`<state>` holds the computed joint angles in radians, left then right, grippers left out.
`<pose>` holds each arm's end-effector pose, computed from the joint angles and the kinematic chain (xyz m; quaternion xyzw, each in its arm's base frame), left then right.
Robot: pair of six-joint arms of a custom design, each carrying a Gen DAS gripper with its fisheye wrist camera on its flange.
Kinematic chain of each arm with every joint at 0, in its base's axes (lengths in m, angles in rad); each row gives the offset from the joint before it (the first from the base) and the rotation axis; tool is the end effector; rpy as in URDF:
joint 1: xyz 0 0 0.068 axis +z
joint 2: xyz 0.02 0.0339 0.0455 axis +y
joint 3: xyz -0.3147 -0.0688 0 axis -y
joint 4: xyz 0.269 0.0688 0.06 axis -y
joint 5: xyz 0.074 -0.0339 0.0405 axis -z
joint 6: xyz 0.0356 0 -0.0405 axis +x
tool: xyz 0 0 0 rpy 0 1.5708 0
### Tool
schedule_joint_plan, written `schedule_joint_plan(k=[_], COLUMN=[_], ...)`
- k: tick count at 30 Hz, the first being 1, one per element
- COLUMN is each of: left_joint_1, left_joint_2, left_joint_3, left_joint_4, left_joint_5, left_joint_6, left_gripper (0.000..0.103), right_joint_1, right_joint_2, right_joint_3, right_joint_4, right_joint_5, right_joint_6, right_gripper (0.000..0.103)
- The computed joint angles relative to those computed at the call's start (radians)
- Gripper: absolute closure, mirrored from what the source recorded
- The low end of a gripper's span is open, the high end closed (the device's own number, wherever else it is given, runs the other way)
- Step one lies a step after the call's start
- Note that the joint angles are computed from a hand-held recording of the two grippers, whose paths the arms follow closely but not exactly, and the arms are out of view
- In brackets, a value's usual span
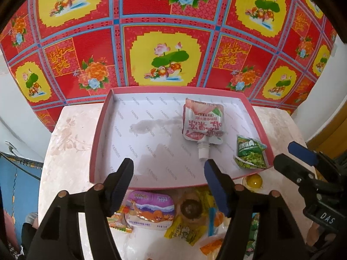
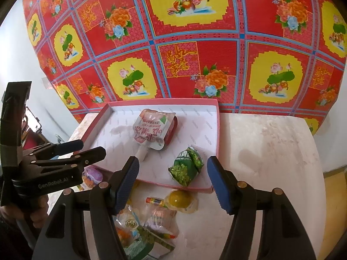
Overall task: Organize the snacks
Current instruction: 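Withdraw both open tools from the tray back toward the snack pile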
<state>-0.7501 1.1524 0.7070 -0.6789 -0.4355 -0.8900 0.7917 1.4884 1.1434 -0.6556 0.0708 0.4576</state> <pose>0.1614 -0.1299 0.2435 -0.1143 0.9465 -0.0143 0.3015 0.2313 0.2307 0.3004 -0.1496 0.9473 0.1368 0.2479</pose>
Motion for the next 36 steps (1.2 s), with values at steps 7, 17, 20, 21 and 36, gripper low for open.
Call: schedule_joint_plan(k=[7, 17, 20, 21, 36], left_joint_1=[-0.038, -0.106, -0.125, -0.128, -0.2], left_joint_2=[-0.034, -0.082, -0.1, -0.105, -0.175], left_joint_3=[-0.004, -0.013, -0.022, -0.025, -0.106], left_joint_4=[-0.056, -0.146, -0.158, -0.16, -0.21], left_joint_5=[-0.021, -0.057, -0.058, -0.058, -0.048], left_joint_6=[-0.059, -0.153, -0.172, -0.176, -0.296], left_gripper=[0.031, 0.031, 0.031, 0.031, 0.031], right_joint_1=[0.019, 0.042, 0.047, 0.047, 0.061], right_joint_2=[-0.032, -0.081, -0.097, -0.102, -0.132], right_joint_3=[-0.018, -0.044, -0.052, -0.056, -0.117], right_joint_4=[-0.013, -0.04, -0.051, -0.053, -0.101], right_joint_5=[0.021, 0.042, 0.046, 0.048, 0.046], right_joint_6=[0.024, 0.065, 0.079, 0.081, 0.129], right_gripper=[0.036, 0.036, 0.036, 0.036, 0.036])
